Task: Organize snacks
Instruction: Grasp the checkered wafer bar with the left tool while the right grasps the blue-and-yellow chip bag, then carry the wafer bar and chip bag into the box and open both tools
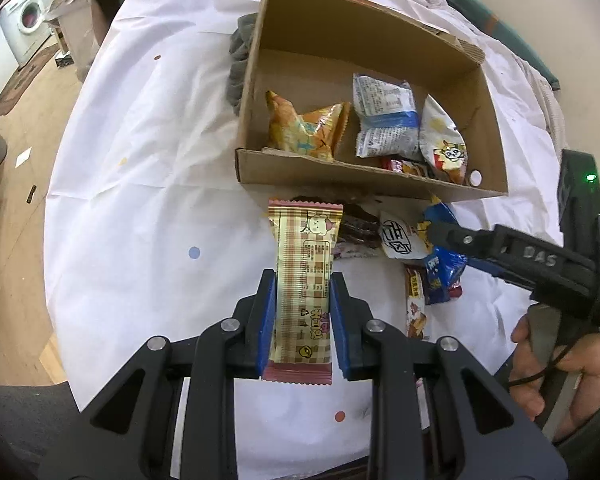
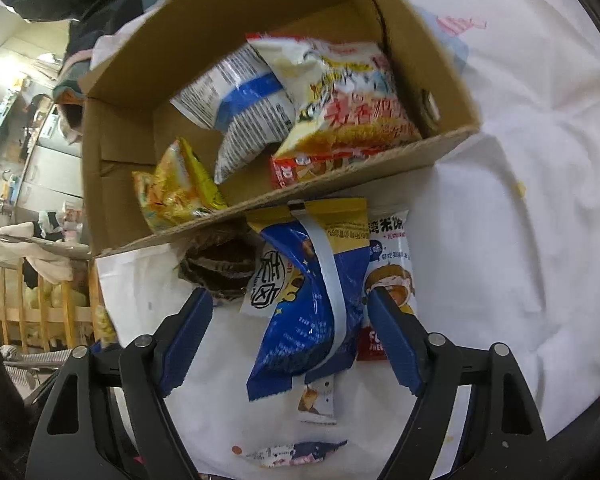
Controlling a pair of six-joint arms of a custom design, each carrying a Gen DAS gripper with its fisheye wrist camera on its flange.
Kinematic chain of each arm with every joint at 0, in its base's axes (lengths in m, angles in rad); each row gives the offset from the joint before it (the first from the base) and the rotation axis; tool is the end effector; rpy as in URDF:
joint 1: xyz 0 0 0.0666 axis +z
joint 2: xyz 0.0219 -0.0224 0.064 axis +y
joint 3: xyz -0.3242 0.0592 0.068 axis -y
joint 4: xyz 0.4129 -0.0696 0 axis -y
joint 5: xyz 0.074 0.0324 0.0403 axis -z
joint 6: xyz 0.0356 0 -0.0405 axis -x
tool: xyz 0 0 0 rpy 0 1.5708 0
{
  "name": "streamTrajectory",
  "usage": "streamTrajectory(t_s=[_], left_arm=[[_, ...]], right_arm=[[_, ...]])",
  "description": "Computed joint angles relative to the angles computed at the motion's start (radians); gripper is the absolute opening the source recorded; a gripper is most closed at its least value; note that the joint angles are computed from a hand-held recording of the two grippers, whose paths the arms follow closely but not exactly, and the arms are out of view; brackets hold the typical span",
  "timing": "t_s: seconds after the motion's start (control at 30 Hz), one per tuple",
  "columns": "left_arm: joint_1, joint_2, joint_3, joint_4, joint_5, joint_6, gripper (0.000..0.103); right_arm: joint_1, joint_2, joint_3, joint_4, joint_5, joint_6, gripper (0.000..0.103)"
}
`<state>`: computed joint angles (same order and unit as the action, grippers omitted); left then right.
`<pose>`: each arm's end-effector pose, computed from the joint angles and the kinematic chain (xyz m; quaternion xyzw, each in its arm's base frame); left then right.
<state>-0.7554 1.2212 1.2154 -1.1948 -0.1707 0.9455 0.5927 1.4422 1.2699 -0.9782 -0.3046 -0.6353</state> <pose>0.3147 -0.2886 0.3543 -0.1086 0.9734 -0.0825 0.1839 0.4077 0.2869 0.2914 -0.0111 0.9671 0.2401 0.0830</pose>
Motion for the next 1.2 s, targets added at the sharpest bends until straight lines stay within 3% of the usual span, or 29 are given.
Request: streamTrajectory(t_s=[0.13, 0.2, 0.3, 0.4, 0.57, 0.83, 1.0, 1.2], left_arm=[[-0.002, 0.005, -0.004, 0.011, 0.000, 0.009, 0.022], [-0.003, 0.002, -0.002, 0.008, -0.004, 0.007, 0.022], [0.001, 0.004, -0.001, 0.013, 0.002, 0.009, 0.022], [0.002, 0.006, -0.001, 0.008, 0.004, 0.012, 0.022], [0.004, -0.001, -0.009, -0.004, 0.005, 0.021, 0.022], [0.003, -0.036, 0.005, 0.011, -0.044, 0.050, 0.022], [0.020, -0.048, 0.060, 0.005, -0.098, 0.036, 0.022], [0.047, -0.030, 0.144, 0.011, -0.176, -0.042, 0.022]], right_arm=[[-0.005, 0.026, 0.001, 0.003, -0.008, -0.015, 0.065], [-0.018, 0.022, -0.012, 0.012, -0.032, -0.032, 0.048], [-0.035, -0.002, -0.034, 0.017, -0.032, -0.043, 0.037], [-0.046, -0.045, -0.065, 0.037, -0.036, -0.032, 0.032], [-0.080, -0.164, -0.151, 0.079, -0.091, -0.049, 0.029], [-0.118, -0.346, -0.256, 0.218, -0.200, -0.096, 0.029], [-0.110, -0.342, -0.214, 0.278, -0.222, -0.113, 0.029], [-0.111, -0.270, -0.110, 0.303, -0.223, -0.107, 0.029]])
